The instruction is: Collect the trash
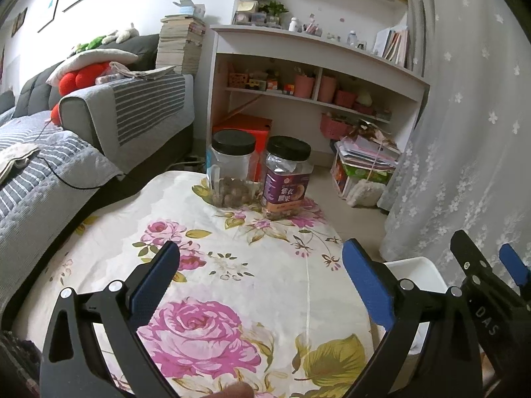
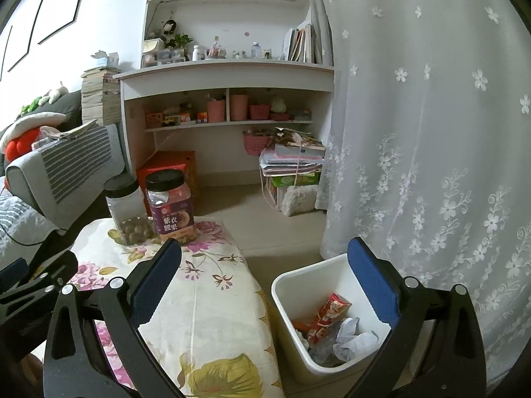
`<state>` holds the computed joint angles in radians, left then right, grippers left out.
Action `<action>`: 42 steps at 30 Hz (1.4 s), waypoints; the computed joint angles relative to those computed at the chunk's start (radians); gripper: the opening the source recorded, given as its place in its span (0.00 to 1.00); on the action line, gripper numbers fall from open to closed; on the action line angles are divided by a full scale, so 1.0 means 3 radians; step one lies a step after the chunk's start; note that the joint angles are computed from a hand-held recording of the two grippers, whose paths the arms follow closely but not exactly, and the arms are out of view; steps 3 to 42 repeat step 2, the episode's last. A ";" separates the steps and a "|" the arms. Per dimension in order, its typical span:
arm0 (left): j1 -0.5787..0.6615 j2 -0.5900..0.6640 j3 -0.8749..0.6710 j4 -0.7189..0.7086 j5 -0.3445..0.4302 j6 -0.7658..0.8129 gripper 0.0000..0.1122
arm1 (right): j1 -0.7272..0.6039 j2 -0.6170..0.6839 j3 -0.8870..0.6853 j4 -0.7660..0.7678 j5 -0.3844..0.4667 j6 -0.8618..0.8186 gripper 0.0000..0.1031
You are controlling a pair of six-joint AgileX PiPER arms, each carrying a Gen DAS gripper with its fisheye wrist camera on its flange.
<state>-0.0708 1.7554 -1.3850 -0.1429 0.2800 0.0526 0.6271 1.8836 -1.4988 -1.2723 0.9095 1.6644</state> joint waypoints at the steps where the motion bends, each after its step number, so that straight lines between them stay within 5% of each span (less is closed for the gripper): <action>1: 0.0003 -0.0003 -0.0004 -0.0001 0.0013 -0.0007 0.85 | -0.0003 -0.0003 0.0005 -0.0003 -0.0005 -0.0001 0.93; 42: 0.0005 -0.0006 -0.0008 0.0003 0.0026 -0.0021 0.86 | -0.0011 -0.0010 0.0016 -0.0008 -0.0021 -0.0007 0.93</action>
